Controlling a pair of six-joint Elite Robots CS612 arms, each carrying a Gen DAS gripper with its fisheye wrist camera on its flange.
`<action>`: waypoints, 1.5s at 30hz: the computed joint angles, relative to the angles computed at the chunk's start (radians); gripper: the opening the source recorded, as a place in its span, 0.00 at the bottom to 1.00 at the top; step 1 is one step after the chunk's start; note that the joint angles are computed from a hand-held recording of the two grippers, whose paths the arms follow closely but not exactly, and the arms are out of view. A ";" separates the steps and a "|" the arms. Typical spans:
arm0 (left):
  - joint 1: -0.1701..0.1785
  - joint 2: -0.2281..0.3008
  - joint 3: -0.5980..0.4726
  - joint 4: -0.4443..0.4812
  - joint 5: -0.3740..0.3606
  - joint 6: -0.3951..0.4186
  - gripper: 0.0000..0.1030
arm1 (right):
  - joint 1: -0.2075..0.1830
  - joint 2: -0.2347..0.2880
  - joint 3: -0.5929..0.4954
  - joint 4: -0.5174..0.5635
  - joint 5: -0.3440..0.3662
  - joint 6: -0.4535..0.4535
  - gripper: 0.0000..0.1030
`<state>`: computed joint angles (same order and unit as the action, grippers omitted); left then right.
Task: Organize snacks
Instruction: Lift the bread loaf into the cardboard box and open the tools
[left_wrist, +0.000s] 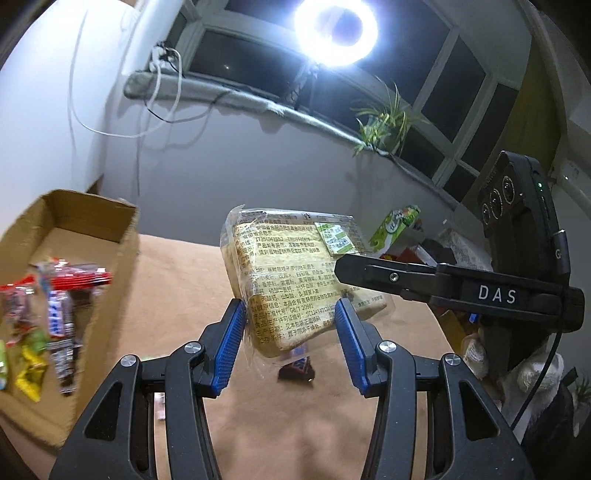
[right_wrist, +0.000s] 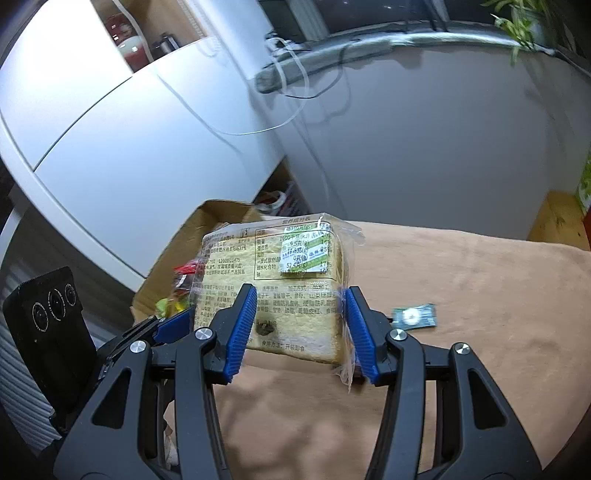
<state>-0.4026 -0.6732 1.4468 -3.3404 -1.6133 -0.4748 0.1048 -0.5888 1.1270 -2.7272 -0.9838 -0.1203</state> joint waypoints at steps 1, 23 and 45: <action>0.002 -0.008 0.015 -0.013 0.007 -0.003 0.47 | 0.005 -0.002 0.001 0.000 0.003 -0.006 0.51; 0.091 -0.088 0.208 -0.148 0.122 -0.097 0.47 | 0.140 0.091 -0.225 0.218 0.005 -0.168 0.51; 0.137 -0.081 0.224 -0.066 0.167 -0.137 0.47 | 0.205 0.175 -0.370 0.326 -0.102 -0.219 0.51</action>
